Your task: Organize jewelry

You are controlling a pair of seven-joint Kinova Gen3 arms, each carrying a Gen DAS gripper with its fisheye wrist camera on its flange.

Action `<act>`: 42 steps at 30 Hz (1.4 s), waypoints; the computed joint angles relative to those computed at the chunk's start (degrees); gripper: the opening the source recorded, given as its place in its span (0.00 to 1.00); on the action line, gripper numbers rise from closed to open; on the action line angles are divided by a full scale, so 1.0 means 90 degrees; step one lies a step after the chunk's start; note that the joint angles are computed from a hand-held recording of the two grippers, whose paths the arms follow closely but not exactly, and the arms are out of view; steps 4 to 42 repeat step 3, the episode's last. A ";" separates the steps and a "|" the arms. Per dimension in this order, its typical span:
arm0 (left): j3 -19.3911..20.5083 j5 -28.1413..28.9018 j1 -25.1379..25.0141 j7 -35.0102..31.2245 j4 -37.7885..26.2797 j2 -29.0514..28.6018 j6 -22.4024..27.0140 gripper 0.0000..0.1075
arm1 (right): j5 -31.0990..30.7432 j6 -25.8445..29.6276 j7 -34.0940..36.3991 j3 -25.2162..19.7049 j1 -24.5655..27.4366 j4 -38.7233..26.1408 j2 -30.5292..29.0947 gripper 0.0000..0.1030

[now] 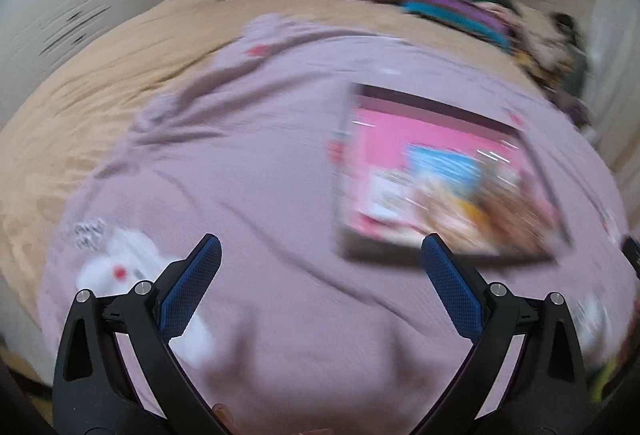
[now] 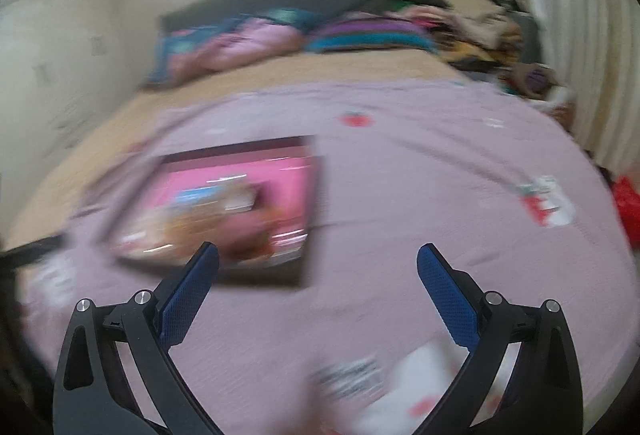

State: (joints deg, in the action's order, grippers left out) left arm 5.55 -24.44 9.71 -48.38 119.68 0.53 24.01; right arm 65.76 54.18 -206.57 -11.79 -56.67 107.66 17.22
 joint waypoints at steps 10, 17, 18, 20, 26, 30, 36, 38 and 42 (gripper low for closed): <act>-0.0548 -0.0474 -0.0100 0.0287 -0.0537 0.0731 0.0111 0.87 | -0.0777 -0.0579 0.0612 0.0562 0.0833 -0.0020 0.0234 0.96; -0.0548 -0.0474 -0.0100 0.0287 -0.0537 0.0731 0.0111 0.87 | -0.0777 -0.0579 0.0612 0.0562 0.0833 -0.0020 0.0234 0.96; -0.0548 -0.0474 -0.0100 0.0287 -0.0537 0.0731 0.0111 0.87 | -0.0777 -0.0579 0.0612 0.0562 0.0833 -0.0020 0.0234 0.96; -0.0548 -0.0474 -0.0100 0.0287 -0.0537 0.0731 0.0111 0.87 | -0.0777 -0.0579 0.0612 0.0562 0.0833 -0.0020 0.0234 0.96; -0.0548 -0.0474 -0.0100 0.0287 -0.0537 0.0731 0.0111 0.87 | -0.0777 -0.0579 0.0612 0.0562 0.0833 -0.0020 0.0234 0.96; -0.0548 -0.0474 -0.0100 0.0287 -0.0537 0.0731 0.0111 0.87 | -0.0777 -0.0579 0.0612 0.0562 0.0833 -0.0020 0.0234 0.96; -0.0548 -0.0474 -0.0100 0.0287 -0.0537 0.0731 0.0111 0.87 | -0.0777 -0.0579 0.0612 0.0562 0.0833 -0.0020 0.0234 0.96; -0.0548 -0.0474 -0.0100 0.0287 -0.0537 0.0731 0.0111 0.87 | -0.0777 -0.0579 0.0612 0.0562 0.0833 -0.0020 0.0234 0.96; -0.0548 -0.0474 -0.0100 0.0287 -0.0537 0.0731 0.0111 0.87 | -0.0777 -0.0579 0.0612 0.0562 0.0833 -0.0020 0.0234 0.96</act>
